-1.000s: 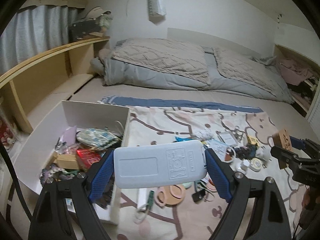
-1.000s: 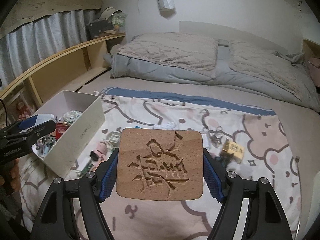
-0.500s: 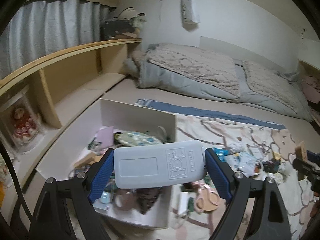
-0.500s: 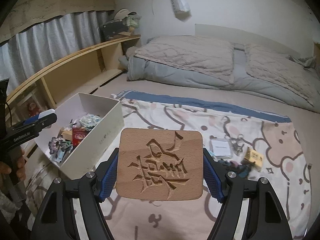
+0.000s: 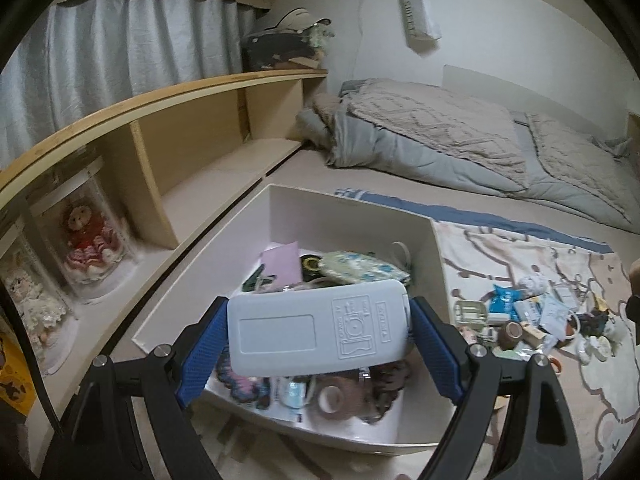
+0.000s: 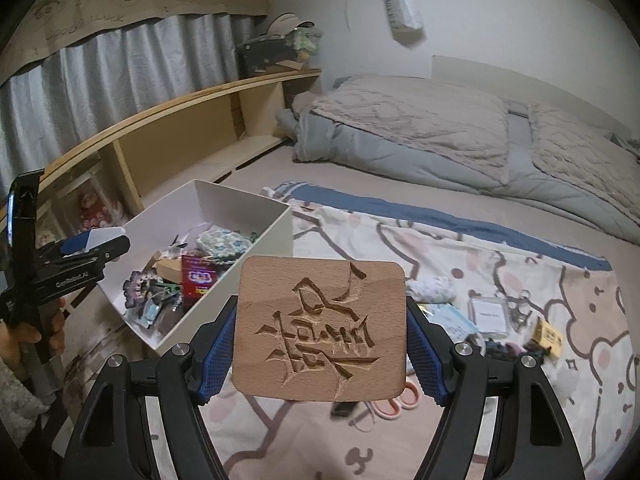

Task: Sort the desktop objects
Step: 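Carry the white case and wooden block toward the white cardboard box, then lower the white case into the box and open the left tool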

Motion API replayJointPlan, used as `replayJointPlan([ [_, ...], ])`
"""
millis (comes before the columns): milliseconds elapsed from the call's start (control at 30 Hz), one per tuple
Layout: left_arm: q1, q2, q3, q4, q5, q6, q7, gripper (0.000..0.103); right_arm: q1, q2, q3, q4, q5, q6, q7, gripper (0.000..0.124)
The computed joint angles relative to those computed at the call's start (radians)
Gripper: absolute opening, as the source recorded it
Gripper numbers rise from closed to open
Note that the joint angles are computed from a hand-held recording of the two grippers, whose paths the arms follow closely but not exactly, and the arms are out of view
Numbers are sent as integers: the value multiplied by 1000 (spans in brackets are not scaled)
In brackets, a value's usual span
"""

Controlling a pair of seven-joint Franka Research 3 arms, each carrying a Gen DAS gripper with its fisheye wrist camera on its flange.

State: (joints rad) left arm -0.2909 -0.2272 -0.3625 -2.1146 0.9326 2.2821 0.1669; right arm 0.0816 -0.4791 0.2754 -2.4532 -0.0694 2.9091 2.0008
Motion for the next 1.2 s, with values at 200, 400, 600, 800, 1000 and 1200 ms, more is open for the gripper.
replayJointPlan([
  [200,9,-16,12,-29,-14,-25,31,88,18,62,18,52,-8,14,7,76],
  [400,18,-32,20,-56,-38,-26,71,88,44,118,29,101,-35,23,21,76],
  [600,27,-33,28,-67,-67,-43,119,88,86,173,24,153,-58,24,31,76],
  [800,37,-31,37,-77,-94,-40,153,88,135,234,14,206,-83,20,33,76],
  [1000,34,6,44,-48,-129,-75,238,88,189,286,-9,250,-92,8,30,76],
  [1200,26,35,54,-33,-153,-81,341,88,229,329,-39,289,-88,9,23,76],
])
